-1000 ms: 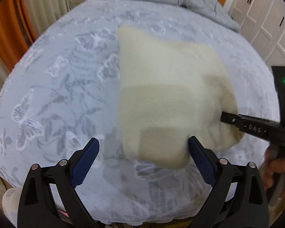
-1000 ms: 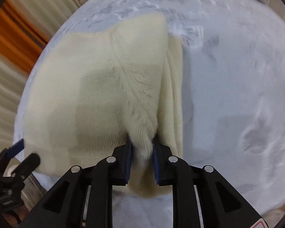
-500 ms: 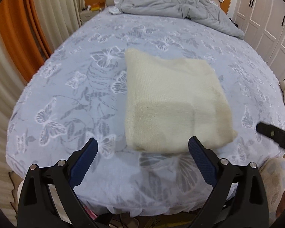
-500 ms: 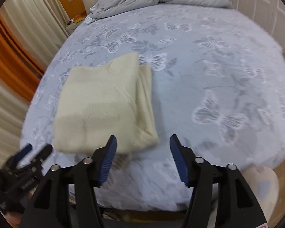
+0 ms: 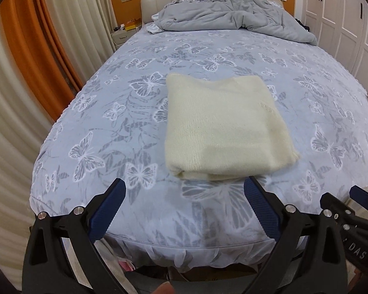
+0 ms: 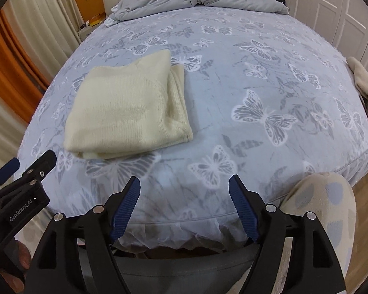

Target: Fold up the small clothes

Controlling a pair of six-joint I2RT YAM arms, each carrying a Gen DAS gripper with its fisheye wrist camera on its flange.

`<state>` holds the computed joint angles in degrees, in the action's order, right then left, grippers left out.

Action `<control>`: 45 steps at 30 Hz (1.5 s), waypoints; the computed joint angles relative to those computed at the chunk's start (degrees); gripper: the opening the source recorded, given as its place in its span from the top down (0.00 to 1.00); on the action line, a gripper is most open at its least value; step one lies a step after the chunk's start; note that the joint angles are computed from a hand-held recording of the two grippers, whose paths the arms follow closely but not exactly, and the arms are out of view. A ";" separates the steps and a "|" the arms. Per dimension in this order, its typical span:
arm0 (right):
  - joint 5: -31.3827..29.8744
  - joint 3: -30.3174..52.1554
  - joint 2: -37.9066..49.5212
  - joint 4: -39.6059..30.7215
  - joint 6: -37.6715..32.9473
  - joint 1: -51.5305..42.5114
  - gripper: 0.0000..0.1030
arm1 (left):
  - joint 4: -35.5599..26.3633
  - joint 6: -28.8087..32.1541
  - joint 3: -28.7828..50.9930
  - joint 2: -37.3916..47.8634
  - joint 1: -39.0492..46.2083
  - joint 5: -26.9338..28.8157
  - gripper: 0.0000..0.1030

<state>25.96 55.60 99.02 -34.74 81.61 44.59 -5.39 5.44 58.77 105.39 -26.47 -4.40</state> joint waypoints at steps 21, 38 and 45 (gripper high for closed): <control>-13.42 -6.09 3.48 25.67 -19.51 -16.99 0.25 | -7.59 -7.35 11.15 10.24 9.15 10.89 0.08; -22.27 0.01 16.77 33.66 -25.41 -27.66 0.91 | -11.82 -1.46 23.40 21.45 9.04 12.96 0.08; -21.28 -0.51 9.04 30.74 -25.79 -27.32 0.91 | -7.61 1.55 20.11 23.10 8.64 6.15 0.08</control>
